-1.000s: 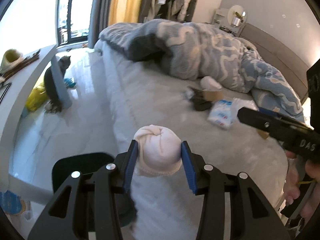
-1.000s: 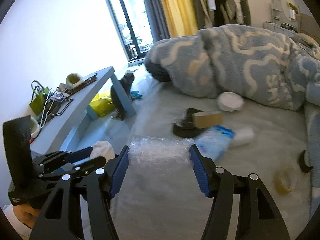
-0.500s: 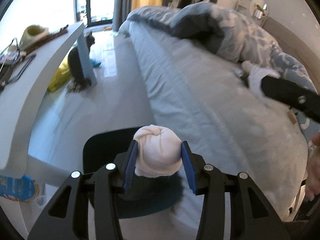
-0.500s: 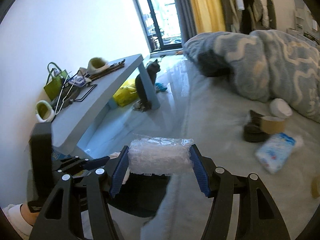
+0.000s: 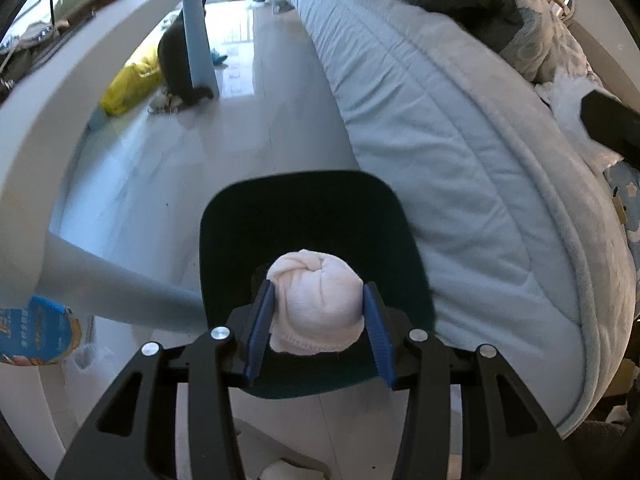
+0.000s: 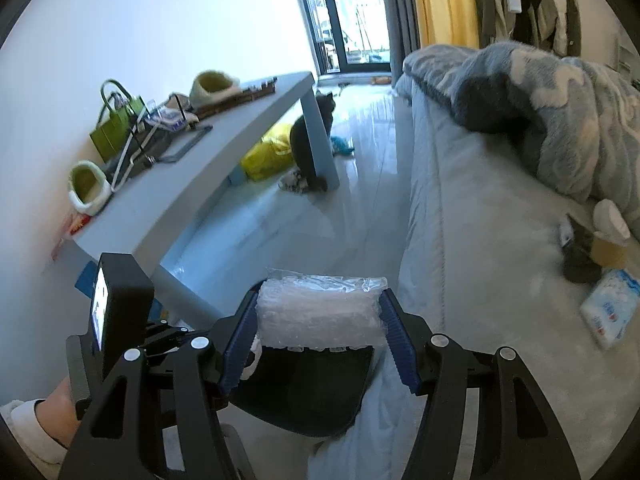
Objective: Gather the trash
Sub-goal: 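Carry the sock ball and bubble-wrap bag with both tools over the green bin, then open both tools to drop the sock ball and bag into the bin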
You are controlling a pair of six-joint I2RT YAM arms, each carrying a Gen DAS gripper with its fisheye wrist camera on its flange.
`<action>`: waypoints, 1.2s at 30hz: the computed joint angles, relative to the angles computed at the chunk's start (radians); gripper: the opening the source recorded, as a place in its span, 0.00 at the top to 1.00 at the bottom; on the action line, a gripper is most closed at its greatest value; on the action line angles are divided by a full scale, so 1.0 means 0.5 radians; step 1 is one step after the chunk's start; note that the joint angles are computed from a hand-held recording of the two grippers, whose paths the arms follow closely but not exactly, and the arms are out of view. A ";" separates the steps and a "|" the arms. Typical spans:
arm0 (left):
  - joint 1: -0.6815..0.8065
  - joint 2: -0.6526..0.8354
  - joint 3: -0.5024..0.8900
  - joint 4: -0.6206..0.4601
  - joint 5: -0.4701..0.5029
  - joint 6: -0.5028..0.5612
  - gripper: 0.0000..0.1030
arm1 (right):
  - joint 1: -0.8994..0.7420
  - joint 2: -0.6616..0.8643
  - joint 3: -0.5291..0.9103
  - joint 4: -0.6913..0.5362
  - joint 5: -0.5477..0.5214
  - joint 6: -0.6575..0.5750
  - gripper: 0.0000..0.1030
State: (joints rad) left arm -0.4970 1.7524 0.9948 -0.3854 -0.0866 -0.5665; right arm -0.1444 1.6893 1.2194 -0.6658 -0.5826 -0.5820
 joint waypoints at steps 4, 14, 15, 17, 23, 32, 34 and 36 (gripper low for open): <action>0.051 -0.022 -0.064 0.018 0.064 0.015 0.49 | 0.059 0.043 -0.030 0.023 0.074 0.041 0.40; 0.076 -0.239 -0.200 0.120 -0.022 0.069 0.33 | 0.168 0.125 -0.100 0.131 0.227 0.100 0.40; 0.078 -0.293 -0.229 0.147 -0.029 0.073 0.33 | 0.176 0.135 -0.103 0.140 0.245 0.105 0.40; 0.083 -0.379 -0.261 0.187 -0.047 0.086 0.33 | 0.188 0.149 -0.111 0.156 0.271 0.116 0.40; 0.085 -0.639 -0.347 0.309 -0.144 0.079 0.33 | 0.228 0.214 -0.125 0.208 0.368 0.135 0.40; 0.012 -0.813 -0.252 0.212 -0.343 0.147 0.35 | 0.328 0.346 -0.211 0.311 0.500 0.135 0.40; 0.012 -0.829 -0.240 0.215 -0.346 0.142 0.36 | 0.350 0.361 -0.231 0.330 0.525 0.128 0.40; 0.012 -0.842 -0.227 0.216 -0.329 0.110 0.38 | 0.375 0.381 -0.249 0.346 0.559 0.118 0.40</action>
